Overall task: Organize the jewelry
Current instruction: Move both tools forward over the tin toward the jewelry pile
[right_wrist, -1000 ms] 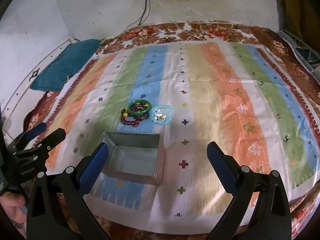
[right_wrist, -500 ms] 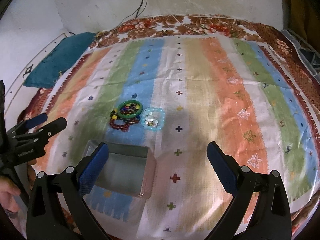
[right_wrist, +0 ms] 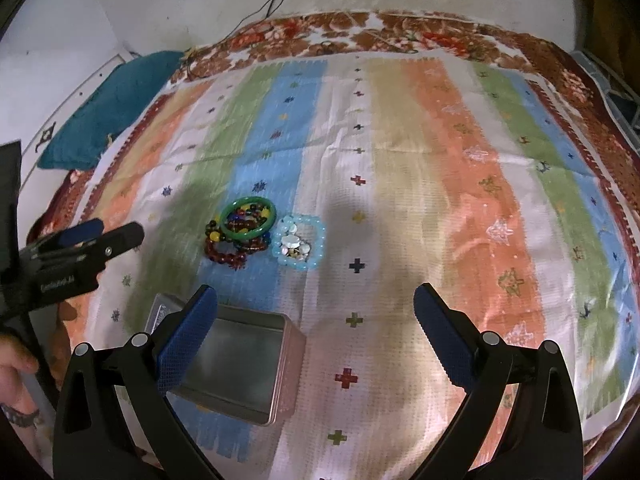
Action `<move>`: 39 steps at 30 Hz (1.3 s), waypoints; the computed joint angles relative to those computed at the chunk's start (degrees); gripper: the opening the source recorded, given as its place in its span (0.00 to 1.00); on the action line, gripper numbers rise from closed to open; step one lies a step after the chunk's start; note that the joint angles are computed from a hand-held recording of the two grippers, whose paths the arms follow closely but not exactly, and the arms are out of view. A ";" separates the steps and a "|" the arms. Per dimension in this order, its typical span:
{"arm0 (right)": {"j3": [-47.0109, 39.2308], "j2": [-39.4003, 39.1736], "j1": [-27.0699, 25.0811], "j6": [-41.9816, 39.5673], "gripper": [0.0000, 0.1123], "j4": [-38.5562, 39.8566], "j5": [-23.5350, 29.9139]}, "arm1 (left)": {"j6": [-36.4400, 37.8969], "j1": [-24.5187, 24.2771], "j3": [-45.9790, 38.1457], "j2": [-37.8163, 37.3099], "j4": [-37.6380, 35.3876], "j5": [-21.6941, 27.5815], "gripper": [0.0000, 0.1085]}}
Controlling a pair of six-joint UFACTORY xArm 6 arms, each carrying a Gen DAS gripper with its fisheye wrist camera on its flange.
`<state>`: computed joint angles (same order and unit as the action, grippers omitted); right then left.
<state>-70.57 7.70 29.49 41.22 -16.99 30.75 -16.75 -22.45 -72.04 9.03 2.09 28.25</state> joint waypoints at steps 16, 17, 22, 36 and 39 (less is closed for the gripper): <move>-6.92 7.66 -2.18 -5.62 0.89 9.80 1.72 | 4.11 -0.27 -9.75 9.38 -1.33 2.76 0.90; -7.40 8.15 -2.27 -6.07 0.89 10.26 1.86 | 4.51 -0.19 -10.16 9.83 -1.87 2.84 0.90; -8.83 10.16 -3.07 -8.09 0.89 13.26 1.90 | 4.92 0.78 -13.14 12.89 -3.26 3.50 0.89; -15.70 16.80 -4.41 -9.80 0.88 13.88 5.01 | 7.32 0.15 -21.12 20.22 -3.36 7.94 0.85; -17.38 18.37 -4.60 -11.01 0.88 14.76 6.00 | 7.26 0.30 -22.13 21.29 -3.55 8.03 0.85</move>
<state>-87.95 26.07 24.88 30.21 -2.24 36.75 -9.49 -22.15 -94.17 30.32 -1.46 36.28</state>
